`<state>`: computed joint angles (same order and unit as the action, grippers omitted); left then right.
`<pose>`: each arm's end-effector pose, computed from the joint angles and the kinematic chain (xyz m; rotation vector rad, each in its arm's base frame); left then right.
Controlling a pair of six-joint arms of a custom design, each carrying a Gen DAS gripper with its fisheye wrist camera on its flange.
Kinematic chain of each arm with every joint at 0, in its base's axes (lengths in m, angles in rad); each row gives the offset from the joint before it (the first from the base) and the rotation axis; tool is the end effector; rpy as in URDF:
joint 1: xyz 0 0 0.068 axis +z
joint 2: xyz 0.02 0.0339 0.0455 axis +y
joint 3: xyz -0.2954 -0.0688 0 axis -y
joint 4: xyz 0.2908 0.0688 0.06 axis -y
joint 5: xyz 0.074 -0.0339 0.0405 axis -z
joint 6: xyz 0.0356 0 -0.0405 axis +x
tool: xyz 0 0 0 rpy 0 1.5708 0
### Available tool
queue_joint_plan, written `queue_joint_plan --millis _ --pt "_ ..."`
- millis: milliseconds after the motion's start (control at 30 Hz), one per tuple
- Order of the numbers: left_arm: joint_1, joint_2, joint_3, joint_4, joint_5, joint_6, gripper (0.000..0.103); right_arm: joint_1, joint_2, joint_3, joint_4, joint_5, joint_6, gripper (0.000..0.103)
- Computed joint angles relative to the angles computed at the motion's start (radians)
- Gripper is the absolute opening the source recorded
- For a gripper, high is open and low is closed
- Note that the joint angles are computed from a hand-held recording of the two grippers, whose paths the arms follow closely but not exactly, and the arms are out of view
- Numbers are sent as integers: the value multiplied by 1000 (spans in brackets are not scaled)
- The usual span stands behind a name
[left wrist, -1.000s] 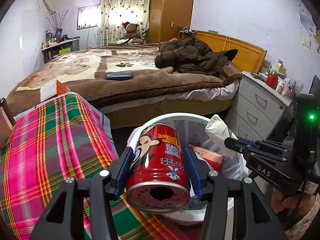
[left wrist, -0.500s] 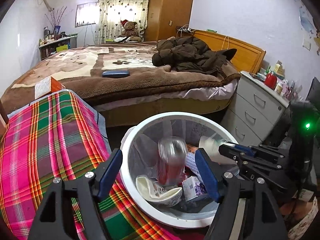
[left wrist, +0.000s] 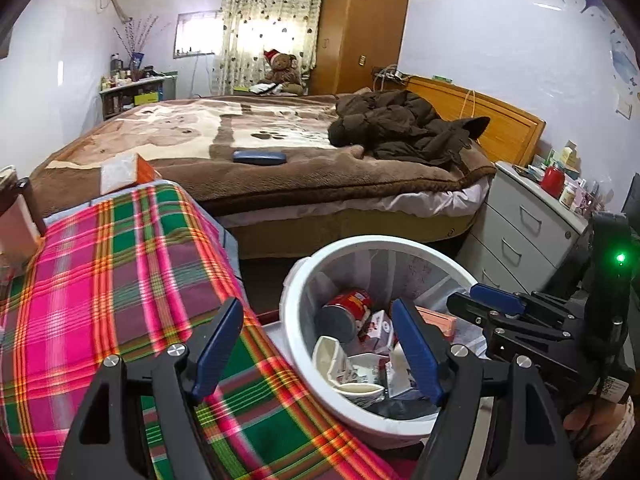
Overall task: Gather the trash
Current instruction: 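Open both tools to drop the can and packet into the bin, then move both open tools back over the table toward the remaining trash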
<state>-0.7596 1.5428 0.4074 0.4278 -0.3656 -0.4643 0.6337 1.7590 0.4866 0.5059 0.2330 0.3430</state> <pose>0.2048 -0.1769 0.1007 0.1401 2.2306 -0.2522 0.2437 0.1689 0.0680 -0.2217 2.3115 0.2231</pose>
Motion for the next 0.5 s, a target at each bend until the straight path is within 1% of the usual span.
queue_joint_plan --millis 67,167,300,333,433,500 --pt "9 -28 -21 -2 0 -2 80 14 0 1 12 4 -1 38" --pt "17 -76 -54 -19 -38 0 80 35 6 10 23 11 2 39" --pt "50 -162 -109 -38 -53 -11 80 65 19 31 30 12 3 40" --pt "65 -187 -125 -46 -56 -12 80 73 22 37 29 13 4 42" --pt "107 -257 -167 -64 -56 -17 80 99 36 57 31 12 0 55" --pt "131 -305 -192 -86 -62 -18 80 112 44 72 28 11 -4 55"
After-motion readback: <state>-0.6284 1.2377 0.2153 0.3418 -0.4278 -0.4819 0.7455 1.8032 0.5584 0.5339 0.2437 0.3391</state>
